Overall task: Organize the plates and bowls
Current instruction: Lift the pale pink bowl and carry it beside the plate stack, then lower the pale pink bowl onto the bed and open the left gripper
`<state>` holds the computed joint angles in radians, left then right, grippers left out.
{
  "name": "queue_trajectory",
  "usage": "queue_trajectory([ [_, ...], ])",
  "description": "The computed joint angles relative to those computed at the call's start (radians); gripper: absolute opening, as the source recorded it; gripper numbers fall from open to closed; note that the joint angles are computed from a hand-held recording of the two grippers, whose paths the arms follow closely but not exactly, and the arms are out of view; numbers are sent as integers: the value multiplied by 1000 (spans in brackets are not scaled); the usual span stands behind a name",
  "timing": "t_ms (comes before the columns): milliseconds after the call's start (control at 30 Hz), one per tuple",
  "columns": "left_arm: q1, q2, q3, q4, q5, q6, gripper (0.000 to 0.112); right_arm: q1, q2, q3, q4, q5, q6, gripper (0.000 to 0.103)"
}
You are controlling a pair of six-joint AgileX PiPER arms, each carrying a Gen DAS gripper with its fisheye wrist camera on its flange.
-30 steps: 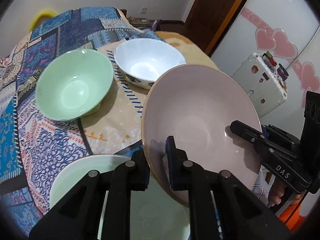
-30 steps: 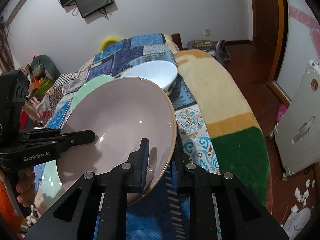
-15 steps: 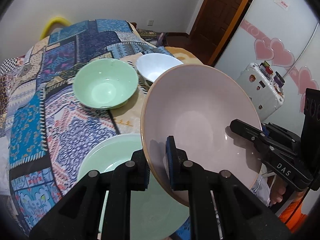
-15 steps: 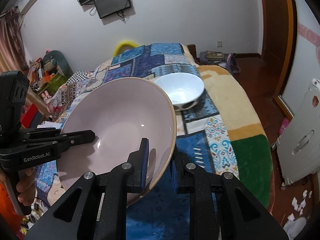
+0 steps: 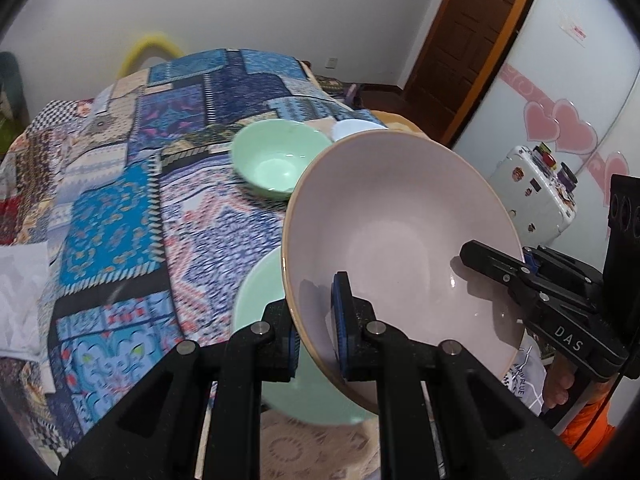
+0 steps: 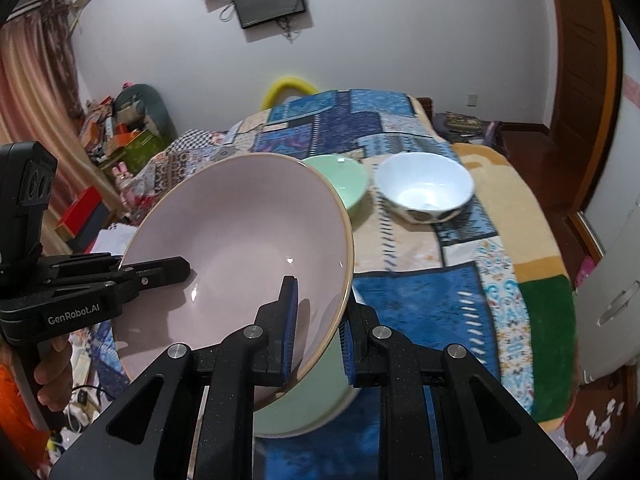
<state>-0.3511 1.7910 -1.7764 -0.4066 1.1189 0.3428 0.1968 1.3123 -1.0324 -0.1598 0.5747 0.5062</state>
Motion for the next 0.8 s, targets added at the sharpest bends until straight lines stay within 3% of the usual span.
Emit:
queue_trajectory([
  [367,186,-127,160,-38,-11,116,14,169,100,-72,-75,-5,112,17],
  [800,375,-147,241,-75,-4,207,14,261,261,-195,-14,-16,75,17],
])
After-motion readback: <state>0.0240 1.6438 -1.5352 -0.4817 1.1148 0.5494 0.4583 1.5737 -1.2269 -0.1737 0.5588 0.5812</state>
